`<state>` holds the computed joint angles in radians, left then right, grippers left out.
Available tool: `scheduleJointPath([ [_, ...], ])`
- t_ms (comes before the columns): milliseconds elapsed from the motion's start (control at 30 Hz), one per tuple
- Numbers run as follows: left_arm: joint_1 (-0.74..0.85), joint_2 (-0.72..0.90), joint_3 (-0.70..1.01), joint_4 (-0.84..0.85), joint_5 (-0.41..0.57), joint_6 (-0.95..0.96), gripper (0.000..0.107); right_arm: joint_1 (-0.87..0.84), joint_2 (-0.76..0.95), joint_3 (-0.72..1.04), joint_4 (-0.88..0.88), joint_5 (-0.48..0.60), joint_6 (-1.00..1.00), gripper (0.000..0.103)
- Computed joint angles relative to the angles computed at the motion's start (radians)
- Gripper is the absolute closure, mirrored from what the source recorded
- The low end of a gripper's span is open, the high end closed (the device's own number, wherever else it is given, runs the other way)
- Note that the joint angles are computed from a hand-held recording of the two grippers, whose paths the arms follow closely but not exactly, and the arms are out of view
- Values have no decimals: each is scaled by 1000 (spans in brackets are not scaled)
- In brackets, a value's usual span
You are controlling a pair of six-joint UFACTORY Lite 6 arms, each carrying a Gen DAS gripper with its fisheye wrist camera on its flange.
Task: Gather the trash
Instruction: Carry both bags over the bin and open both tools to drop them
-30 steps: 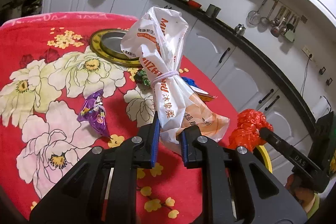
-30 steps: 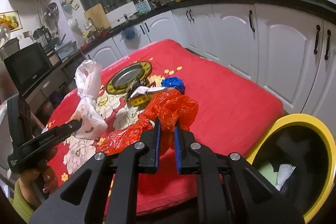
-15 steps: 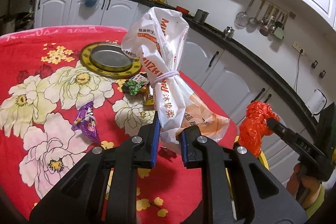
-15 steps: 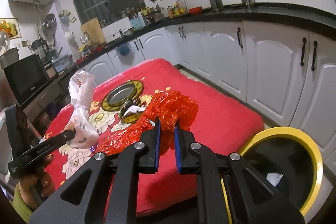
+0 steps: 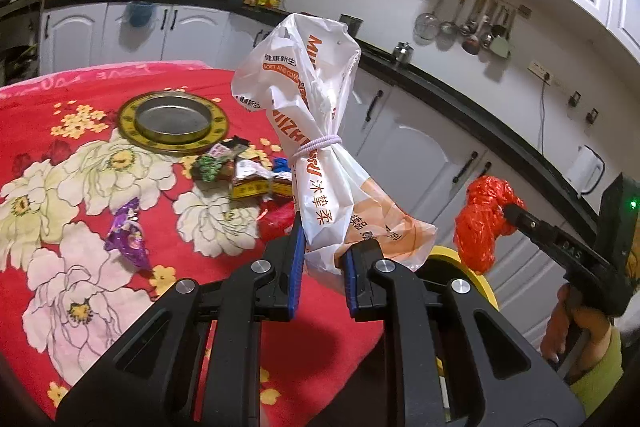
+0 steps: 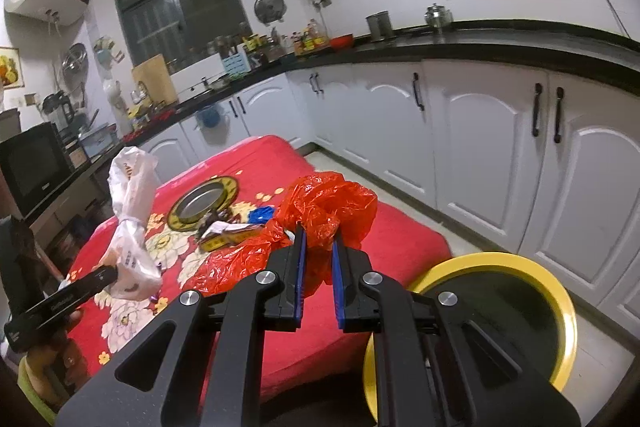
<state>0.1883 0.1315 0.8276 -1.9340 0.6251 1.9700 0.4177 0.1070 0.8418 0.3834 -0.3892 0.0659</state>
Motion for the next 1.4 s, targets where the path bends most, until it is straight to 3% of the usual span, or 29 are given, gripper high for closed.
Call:
scheduleJointPath([
  [467,-107,-60,-91,-60,15,90,96,-30,-139,-151,150,-36,-136,92],
  [1000,-314,-30,-95,-163,-85,196,96,-202,-209,-283,-18,-61,7,92],
  [1200,-434,8,-66,-229,-135,259,96,-220,-241,-330,85,-87,-122,92],
  [1400,-541,77,-9,-288,-185,318,96,-299,-270,-381,14,-92,-91,92],
])
